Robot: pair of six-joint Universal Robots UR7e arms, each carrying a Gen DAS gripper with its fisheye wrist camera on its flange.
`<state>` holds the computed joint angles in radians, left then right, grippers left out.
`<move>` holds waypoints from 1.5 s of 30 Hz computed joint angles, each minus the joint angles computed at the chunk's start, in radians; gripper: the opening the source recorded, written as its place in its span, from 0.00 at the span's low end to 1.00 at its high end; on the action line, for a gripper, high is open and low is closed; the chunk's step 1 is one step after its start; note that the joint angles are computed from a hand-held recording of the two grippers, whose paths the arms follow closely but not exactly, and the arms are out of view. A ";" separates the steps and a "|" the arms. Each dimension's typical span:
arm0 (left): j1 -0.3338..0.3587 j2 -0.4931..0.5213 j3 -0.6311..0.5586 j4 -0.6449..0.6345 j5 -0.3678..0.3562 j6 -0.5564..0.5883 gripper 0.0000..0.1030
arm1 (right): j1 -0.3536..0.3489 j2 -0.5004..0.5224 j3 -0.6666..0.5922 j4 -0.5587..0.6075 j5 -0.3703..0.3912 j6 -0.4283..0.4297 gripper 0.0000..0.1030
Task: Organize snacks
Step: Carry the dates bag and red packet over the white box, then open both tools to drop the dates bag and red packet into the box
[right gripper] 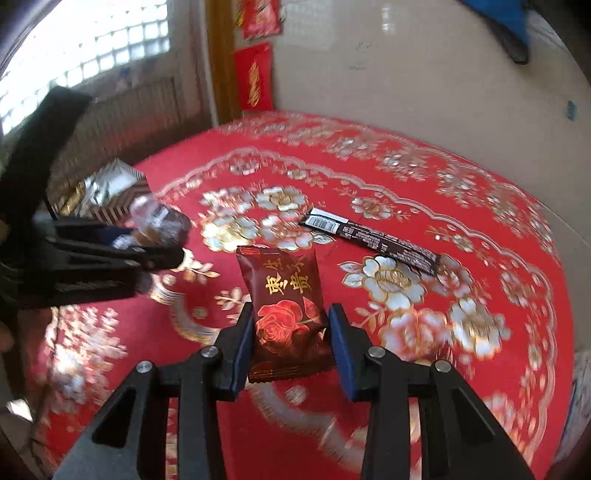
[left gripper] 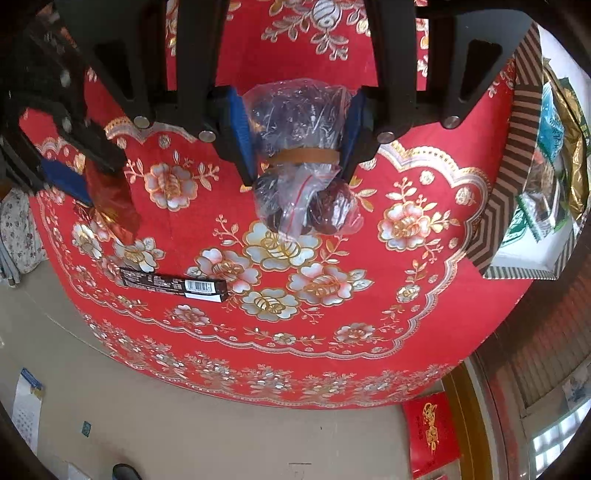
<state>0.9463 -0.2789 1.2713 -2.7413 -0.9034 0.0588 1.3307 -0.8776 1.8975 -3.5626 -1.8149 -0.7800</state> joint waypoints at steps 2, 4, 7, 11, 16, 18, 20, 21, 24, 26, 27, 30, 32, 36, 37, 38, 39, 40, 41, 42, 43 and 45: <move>-0.002 -0.017 0.030 -0.029 -0.001 0.007 0.44 | 0.009 -0.001 0.034 -0.048 0.009 0.022 0.38; -0.006 -0.031 0.057 -0.061 0.007 0.022 0.44 | 0.024 0.012 0.062 -0.113 0.001 0.034 0.38; -0.005 -0.059 0.095 -0.087 0.006 0.032 0.44 | 0.036 0.023 0.082 -0.158 0.000 0.062 0.38; 0.000 -0.098 0.152 -0.154 0.020 0.053 0.44 | 0.042 0.028 0.100 -0.174 0.035 0.107 0.38; 0.012 -0.148 0.209 -0.204 0.022 0.072 0.44 | 0.072 0.056 0.102 -0.195 0.037 0.114 0.38; 0.019 -0.171 0.231 -0.214 0.022 0.076 0.44 | 0.086 0.069 0.094 -0.191 0.037 0.116 0.38; 0.027 -0.198 0.253 -0.226 0.022 0.078 0.44 | 0.106 0.087 0.076 -0.179 0.025 0.108 0.38; 0.030 -0.210 0.262 -0.237 0.027 0.082 0.44 | 0.120 0.099 0.062 -0.169 0.017 0.103 0.38; 0.047 -0.256 0.286 -0.275 0.049 0.094 0.44 | 0.146 0.120 0.025 -0.134 0.025 0.109 0.38; 0.063 -0.282 0.290 -0.286 0.062 0.095 0.44 | 0.164 0.138 -0.015 -0.088 0.055 0.123 0.38; 0.072 -0.294 0.290 -0.293 0.069 0.097 0.44 | 0.172 0.144 -0.027 -0.072 0.060 0.126 0.38; 0.104 -0.324 0.283 -0.307 0.100 0.098 0.44 | 0.210 0.193 -0.112 0.004 0.063 0.120 0.38; 0.128 -0.339 0.276 -0.307 0.123 0.098 0.44 | 0.235 0.233 -0.180 0.067 0.063 0.117 0.38; 0.171 -0.356 0.267 -0.306 0.153 0.090 0.44 | 0.272 0.326 -0.332 0.195 0.069 0.129 0.38; 0.180 -0.358 0.264 -0.302 0.162 0.089 0.44 | 0.279 0.346 -0.363 0.214 0.060 0.129 0.38; 0.189 -0.360 0.261 -0.297 0.164 0.084 0.44 | 0.287 0.369 -0.400 0.243 0.046 0.130 0.38; 0.198 -0.361 0.258 -0.291 0.164 0.080 0.44 | 0.293 0.400 -0.450 0.281 0.033 0.131 0.38; 0.207 -0.361 0.253 -0.284 0.166 0.076 0.44 | 0.297 0.418 -0.477 0.298 0.027 0.132 0.38; 0.215 -0.367 0.257 -0.280 0.166 0.072 0.44 | 0.301 0.437 -0.505 0.319 0.018 0.131 0.38; 0.222 -0.366 0.254 -0.272 0.165 0.065 0.44 | 0.305 0.455 -0.532 0.340 0.007 0.129 0.38; 0.229 -0.366 0.249 -0.264 0.161 0.058 0.44 | 0.310 0.478 -0.562 0.352 -0.006 0.120 0.38; 0.239 -0.361 0.242 -0.256 0.158 0.054 0.44 | 0.319 0.506 -0.598 0.363 -0.040 0.099 0.38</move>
